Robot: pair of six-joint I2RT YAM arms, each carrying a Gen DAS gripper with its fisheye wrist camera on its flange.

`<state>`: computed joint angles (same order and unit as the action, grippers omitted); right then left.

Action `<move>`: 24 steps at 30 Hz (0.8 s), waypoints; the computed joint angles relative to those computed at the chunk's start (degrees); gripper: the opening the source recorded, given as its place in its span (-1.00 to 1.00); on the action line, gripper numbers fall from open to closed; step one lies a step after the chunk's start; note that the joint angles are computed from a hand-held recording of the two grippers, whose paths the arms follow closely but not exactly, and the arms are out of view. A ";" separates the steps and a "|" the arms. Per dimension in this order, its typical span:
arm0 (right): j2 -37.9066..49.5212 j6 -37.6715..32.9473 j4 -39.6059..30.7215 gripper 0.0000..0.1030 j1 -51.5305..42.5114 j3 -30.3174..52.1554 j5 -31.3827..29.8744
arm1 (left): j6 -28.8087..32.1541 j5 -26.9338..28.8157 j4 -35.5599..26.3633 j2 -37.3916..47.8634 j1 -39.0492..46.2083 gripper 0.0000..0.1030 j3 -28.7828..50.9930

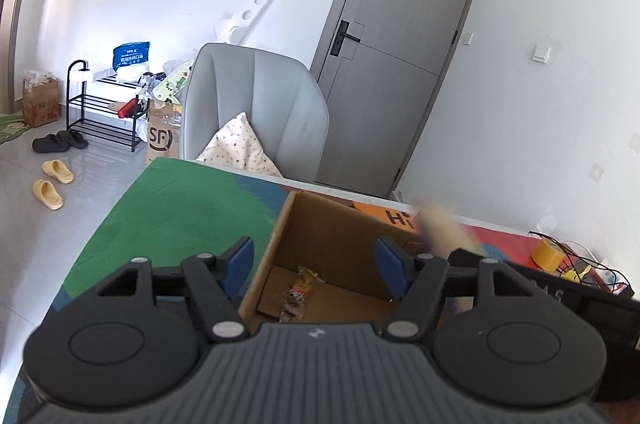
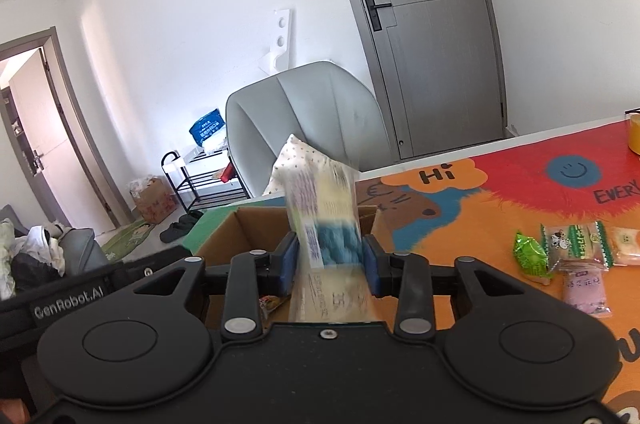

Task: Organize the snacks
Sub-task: 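Open the left tool dropping the blue packet while the right tool drops the bread packet, then move both open tools from the box back to the remaining snacks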

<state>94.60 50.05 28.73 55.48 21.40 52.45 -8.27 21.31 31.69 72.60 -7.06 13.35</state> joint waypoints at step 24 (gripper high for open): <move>-11.84 33.74 -32.23 0.60 11.18 -6.01 10.58 | -3.46 -15.36 -1.84 -7.67 -14.36 0.80 -4.17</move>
<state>82.77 83.80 -3.50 66.66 15.39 63.03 -11.73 5.94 29.85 64.94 -21.43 9.18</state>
